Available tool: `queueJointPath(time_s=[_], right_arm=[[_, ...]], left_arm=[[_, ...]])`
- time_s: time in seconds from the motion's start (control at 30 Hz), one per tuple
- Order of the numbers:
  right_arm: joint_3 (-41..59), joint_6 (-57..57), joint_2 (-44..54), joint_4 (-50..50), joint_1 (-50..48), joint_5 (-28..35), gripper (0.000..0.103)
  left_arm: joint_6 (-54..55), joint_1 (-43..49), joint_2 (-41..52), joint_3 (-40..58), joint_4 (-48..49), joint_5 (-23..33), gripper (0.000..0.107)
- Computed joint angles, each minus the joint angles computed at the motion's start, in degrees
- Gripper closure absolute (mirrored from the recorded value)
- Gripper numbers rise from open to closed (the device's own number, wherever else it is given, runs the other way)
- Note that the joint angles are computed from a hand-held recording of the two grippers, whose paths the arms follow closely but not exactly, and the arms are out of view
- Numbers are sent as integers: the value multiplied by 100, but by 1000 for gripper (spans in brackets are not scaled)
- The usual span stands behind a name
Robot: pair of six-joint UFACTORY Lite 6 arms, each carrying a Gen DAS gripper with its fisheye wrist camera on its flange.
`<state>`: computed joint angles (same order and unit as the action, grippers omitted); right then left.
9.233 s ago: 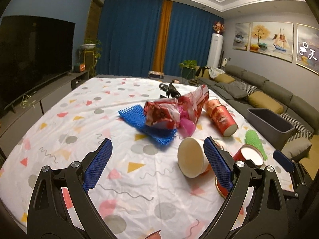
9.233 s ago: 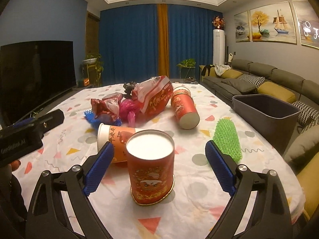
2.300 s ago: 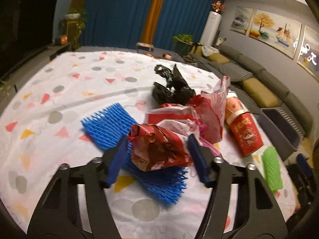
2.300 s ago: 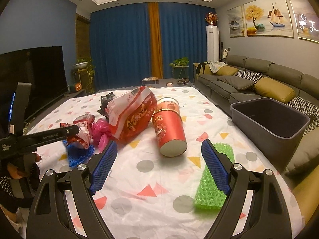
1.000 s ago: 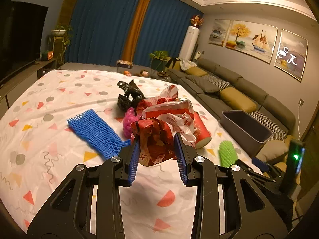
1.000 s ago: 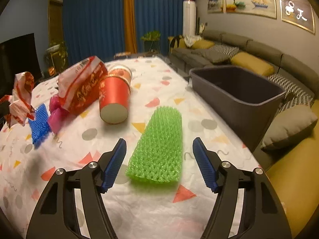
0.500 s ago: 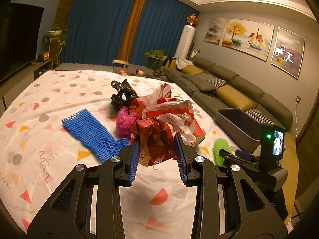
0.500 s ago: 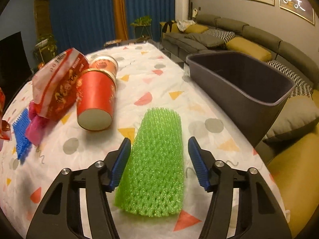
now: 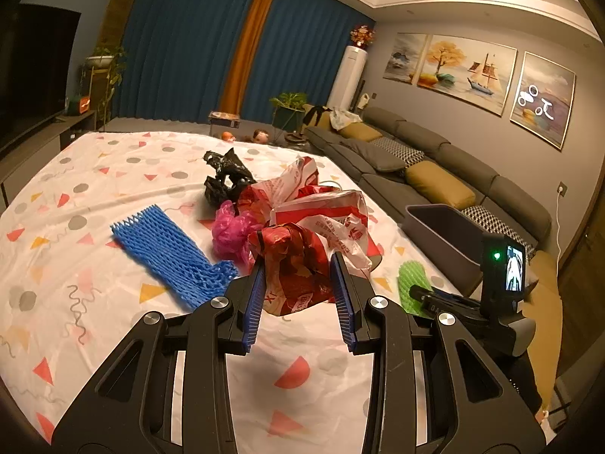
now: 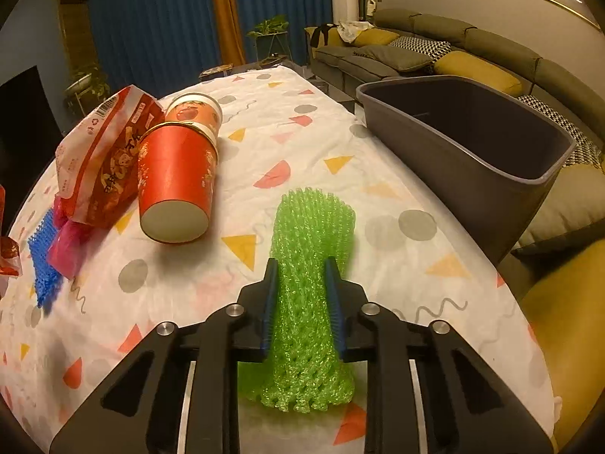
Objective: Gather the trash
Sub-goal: 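Carry the red wrapper and green foam net over the grey bin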
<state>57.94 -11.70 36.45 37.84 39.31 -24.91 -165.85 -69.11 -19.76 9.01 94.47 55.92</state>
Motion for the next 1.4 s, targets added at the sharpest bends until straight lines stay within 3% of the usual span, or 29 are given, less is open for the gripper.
queueJointPath(time_s=[0.2, 0.67, 1.1, 1.4], right_arm=[[-197, 370, -139, -392, 29, -193, 86], [-1206, 862, -1158, -853, -23, -899, 86], [-2026, 1206, -2298, -1664, -1132, -1186, 86], [-1998, 1767, -2633, -2757, -2456, -1136, 86]], left_arm=[[-3, 15, -1, 1, 17, -14, 74], [201, 342, 565, 649, 459, -265, 74], [294, 1245, 2564, 3009, 2239, -1222, 74], [677, 1881, 4658, 5852, 3065, -2316, 74]])
